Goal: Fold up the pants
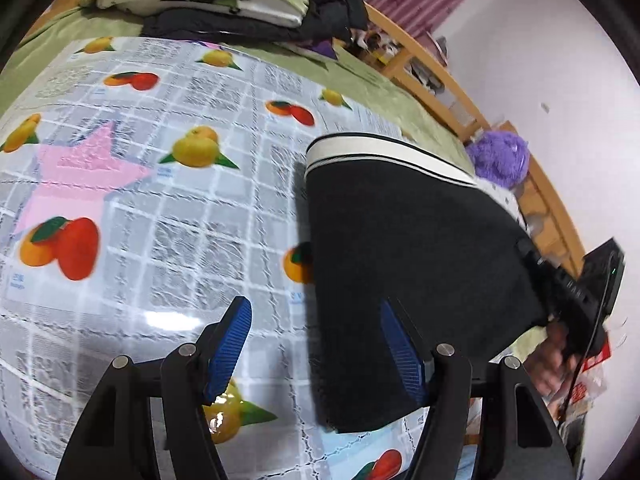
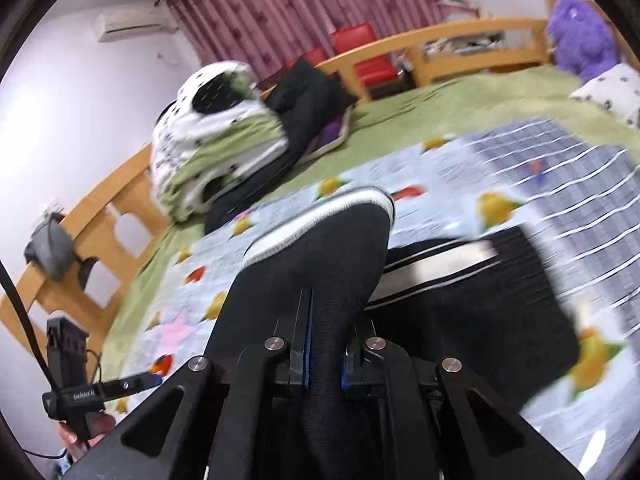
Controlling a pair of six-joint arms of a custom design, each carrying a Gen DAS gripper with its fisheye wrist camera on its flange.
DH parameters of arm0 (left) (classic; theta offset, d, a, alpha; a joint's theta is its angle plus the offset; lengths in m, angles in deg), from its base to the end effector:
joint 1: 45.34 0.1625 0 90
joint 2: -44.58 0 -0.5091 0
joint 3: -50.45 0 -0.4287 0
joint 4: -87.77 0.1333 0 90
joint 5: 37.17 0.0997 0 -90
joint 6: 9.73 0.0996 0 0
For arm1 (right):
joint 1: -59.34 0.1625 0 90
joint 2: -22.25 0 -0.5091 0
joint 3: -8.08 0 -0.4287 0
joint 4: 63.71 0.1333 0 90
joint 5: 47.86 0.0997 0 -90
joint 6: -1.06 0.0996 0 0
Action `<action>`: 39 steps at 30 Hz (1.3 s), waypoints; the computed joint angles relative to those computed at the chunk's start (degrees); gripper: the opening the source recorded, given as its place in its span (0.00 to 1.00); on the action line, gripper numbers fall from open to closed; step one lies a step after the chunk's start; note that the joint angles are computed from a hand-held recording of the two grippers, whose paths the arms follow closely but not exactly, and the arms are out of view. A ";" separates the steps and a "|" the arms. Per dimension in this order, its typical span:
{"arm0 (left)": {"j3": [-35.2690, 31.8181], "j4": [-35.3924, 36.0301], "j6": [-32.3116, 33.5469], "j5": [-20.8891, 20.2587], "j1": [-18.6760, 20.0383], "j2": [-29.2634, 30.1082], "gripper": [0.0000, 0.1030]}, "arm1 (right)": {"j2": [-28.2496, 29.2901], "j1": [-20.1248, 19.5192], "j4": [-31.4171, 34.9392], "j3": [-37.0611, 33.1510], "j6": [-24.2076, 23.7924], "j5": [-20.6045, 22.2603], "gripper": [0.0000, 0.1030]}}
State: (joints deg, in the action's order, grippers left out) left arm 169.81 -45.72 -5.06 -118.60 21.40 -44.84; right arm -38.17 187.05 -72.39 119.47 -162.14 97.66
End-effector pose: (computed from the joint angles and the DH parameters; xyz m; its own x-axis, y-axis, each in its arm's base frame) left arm -0.0600 -0.5148 0.3852 -0.8879 0.4299 -0.1635 0.4577 0.8610 -0.2217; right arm 0.3438 -0.3610 0.1605 -0.9048 0.2842 0.3172 -0.1568 0.4703 -0.8685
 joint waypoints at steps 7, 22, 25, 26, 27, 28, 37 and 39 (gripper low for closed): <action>3.18 -1.75 1.62 2.54 -2.73 -0.45 0.63 | -7.13 -5.98 -0.28 7.28 0.93 5.93 0.09; 7.89 4.03 4.35 1.77 -8.22 -3.50 0.63 | -2.64 -4.14 3.33 10.41 13.10 13.34 0.36; 11.30 6.88 9.10 4.05 -11.54 -6.22 0.63 | 2.24 -4.24 11.97 8.15 20.90 15.63 0.40; 12.73 6.72 10.21 5.92 -12.92 -7.01 0.63 | 2.94 -4.21 13.01 8.03 21.79 16.12 0.40; 14.43 5.23 11.06 7.70 -14.13 -7.67 0.63 | 3.30 -3.90 13.65 8.09 22.62 16.58 0.40; 15.70 3.54 10.82 9.32 -15.11 -7.91 0.63 | 3.10 -3.88 13.16 8.31 22.75 16.51 0.40; 20.65 -17.06 6.36 22.69 -17.26 -6.23 0.13 | 3.07 -3.78 10.53 8.78 20.06 16.16 0.31; 20.06 -15.73 7.79 25.43 -16.17 -4.99 0.13 | 3.33 -3.79 9.42 8.83 18.10 14.54 0.30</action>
